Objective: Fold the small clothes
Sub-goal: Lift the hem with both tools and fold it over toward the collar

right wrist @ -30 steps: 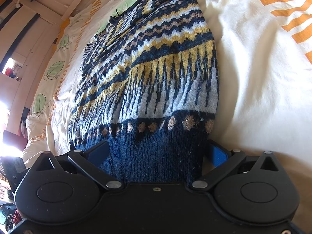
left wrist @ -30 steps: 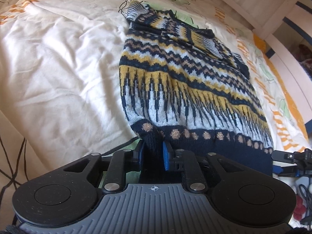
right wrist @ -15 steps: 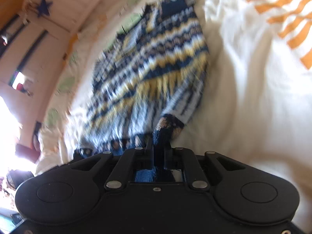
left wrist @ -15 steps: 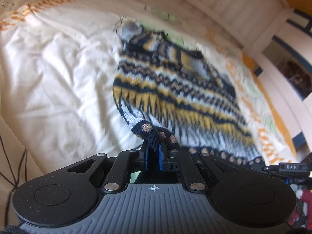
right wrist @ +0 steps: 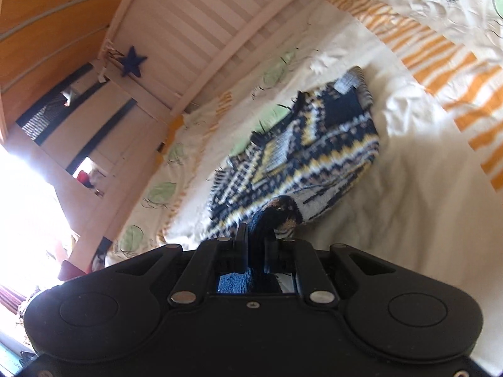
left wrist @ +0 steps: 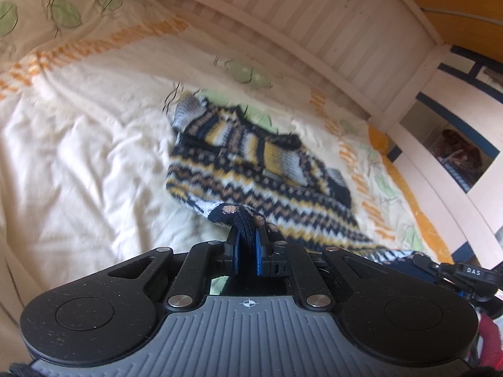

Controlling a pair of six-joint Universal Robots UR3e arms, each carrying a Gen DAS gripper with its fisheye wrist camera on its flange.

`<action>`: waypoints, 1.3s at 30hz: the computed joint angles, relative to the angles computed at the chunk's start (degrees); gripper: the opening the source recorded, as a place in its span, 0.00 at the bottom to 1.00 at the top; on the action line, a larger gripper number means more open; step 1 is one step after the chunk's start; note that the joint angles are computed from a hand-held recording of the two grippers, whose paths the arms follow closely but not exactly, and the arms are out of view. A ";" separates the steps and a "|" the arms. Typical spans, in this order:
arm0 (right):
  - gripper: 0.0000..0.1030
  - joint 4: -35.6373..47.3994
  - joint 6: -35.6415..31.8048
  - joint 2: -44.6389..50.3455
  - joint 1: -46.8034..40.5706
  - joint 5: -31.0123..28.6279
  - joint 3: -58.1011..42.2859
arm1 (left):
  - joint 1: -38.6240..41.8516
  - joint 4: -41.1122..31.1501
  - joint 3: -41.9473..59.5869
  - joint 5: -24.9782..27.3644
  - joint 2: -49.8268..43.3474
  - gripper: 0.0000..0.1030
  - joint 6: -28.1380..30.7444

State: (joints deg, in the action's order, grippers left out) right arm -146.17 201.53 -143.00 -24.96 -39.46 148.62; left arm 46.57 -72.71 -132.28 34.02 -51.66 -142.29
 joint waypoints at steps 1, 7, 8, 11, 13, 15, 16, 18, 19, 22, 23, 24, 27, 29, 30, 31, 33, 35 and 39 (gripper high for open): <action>0.17 -2.00 0.18 2.06 0.50 -0.34 -0.56 | -0.98 3.04 0.36 -0.17 -1.51 0.09 -1.84; 0.17 -14.16 1.32 15.10 1.67 -0.84 -4.97 | -7.92 23.94 3.98 -0.25 -13.27 0.09 -14.04; 0.17 -16.63 1.97 17.81 2.08 -1.04 -5.96 | -9.28 27.68 4.95 0.07 -15.65 0.09 -16.26; 0.17 -23.57 3.83 26.12 3.69 -2.51 -9.60 | -13.05 37.36 8.54 1.45 -22.71 0.09 -22.37; 0.17 -27.51 4.77 31.86 5.12 -3.94 -12.82 | -15.81 43.07 12.11 2.81 -28.14 0.09 -26.57; 0.17 -30.31 5.26 37.37 6.58 -5.49 -16.57 | -18.35 47.61 16.04 4.43 -33.20 0.09 -29.76; 0.17 -31.37 5.53 40.11 7.25 -6.27 -18.66 | -19.64 49.39 18.29 5.32 -35.76 0.09 -31.02; 0.17 -33.28 6.24 45.55 8.42 -7.56 -22.83 | -21.67 51.78 22.96 6.77 -40.70 0.09 -32.76; 0.17 -34.08 6.45 47.88 8.68 -7.90 -24.48 | -22.66 52.68 25.46 7.52 -43.21 0.09 -33.50; 0.17 -36.12 6.97 56.04 9.91 -9.42 -30.75 | -25.48 54.27 33.30 9.87 -51.01 0.09 -35.88; 0.17 -36.53 7.12 58.63 10.31 -9.90 -32.84 | -26.37 54.38 35.96 10.66 -53.57 0.09 -36.65; 0.17 -36.95 7.33 61.22 10.67 -10.33 -34.92 | -27.17 54.42 38.47 11.44 -56.01 0.09 -37.31; 0.17 -38.19 7.85 68.48 11.36 -11.28 -40.65 | -29.15 53.65 45.99 13.59 -63.01 0.09 -38.65; 0.17 -38.48 8.23 73.03 11.85 -11.92 -44.51 | -30.25 53.21 50.82 14.88 -67.53 0.09 -39.82; 0.17 -38.32 8.33 75.18 12.09 -12.18 -46.56 | -30.65 52.86 53.08 15.43 -69.58 0.09 -40.31; 0.17 -38.03 8.30 77.35 12.37 -12.60 -48.47 | -31.10 52.39 55.56 15.98 -71.73 0.09 -40.88; 0.17 -37.51 8.11 80.61 12.74 -13.29 -51.17 | -31.84 50.83 60.48 16.83 -75.76 0.09 -41.73; 0.17 -37.20 7.97 83.14 13.05 -13.82 -52.92 | -32.55 48.66 64.72 17.70 -79.16 0.09 -42.03; 0.18 -37.31 6.68 85.50 13.12 -14.17 -53.20 | -33.32 44.94 69.66 19.22 -83.38 0.09 -41.85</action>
